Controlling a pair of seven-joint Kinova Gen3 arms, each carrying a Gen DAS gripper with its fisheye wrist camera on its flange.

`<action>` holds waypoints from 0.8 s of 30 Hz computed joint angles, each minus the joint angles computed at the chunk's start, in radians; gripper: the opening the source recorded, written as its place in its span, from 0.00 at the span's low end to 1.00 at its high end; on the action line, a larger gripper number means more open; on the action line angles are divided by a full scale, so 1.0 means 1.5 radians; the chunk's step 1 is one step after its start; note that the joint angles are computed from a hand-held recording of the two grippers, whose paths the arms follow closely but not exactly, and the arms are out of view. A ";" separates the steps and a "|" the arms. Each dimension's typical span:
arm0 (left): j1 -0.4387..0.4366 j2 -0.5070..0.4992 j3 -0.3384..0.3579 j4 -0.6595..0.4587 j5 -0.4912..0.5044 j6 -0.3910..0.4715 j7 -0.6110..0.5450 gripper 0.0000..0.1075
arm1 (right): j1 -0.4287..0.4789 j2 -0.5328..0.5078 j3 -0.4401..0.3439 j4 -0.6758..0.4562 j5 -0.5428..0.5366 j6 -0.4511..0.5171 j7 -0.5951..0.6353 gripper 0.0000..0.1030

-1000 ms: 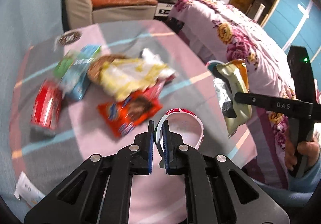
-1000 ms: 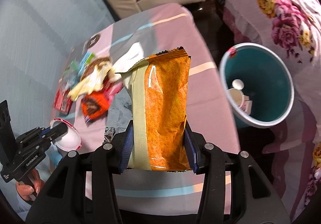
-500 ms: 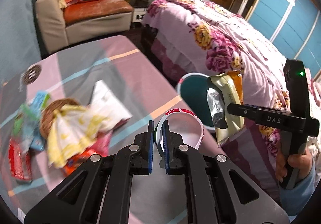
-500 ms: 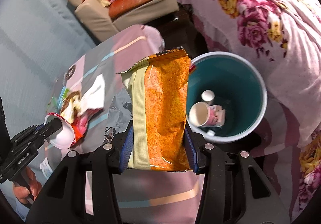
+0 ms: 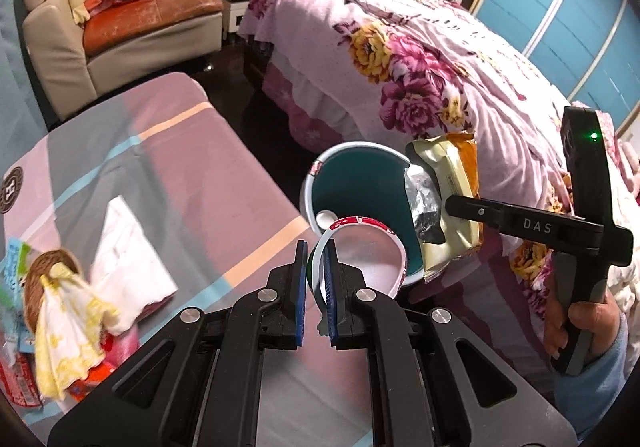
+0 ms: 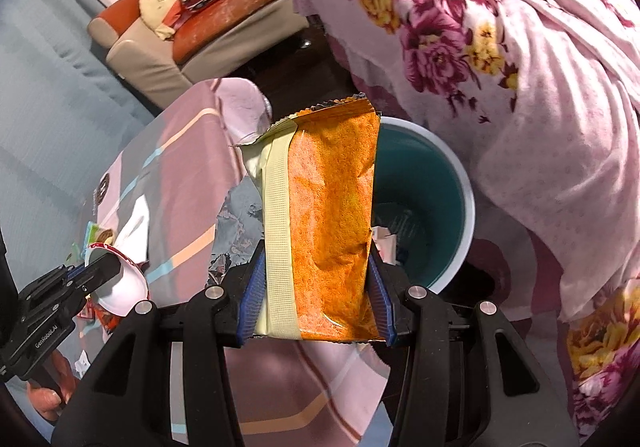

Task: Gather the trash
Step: 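Carry the orange wrapper toward the bin with the right tool while the left tool holds the white lid, then open the right tool over the bin while the left tool lowers and releases the lid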

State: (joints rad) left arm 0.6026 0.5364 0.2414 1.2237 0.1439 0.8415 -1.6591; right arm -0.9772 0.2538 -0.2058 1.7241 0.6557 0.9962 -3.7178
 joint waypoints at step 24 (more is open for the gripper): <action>0.061 0.153 -0.016 -0.206 -0.012 0.120 0.014 0.08 | 0.060 -0.026 0.011 0.088 -0.033 -0.087 -0.002 0.71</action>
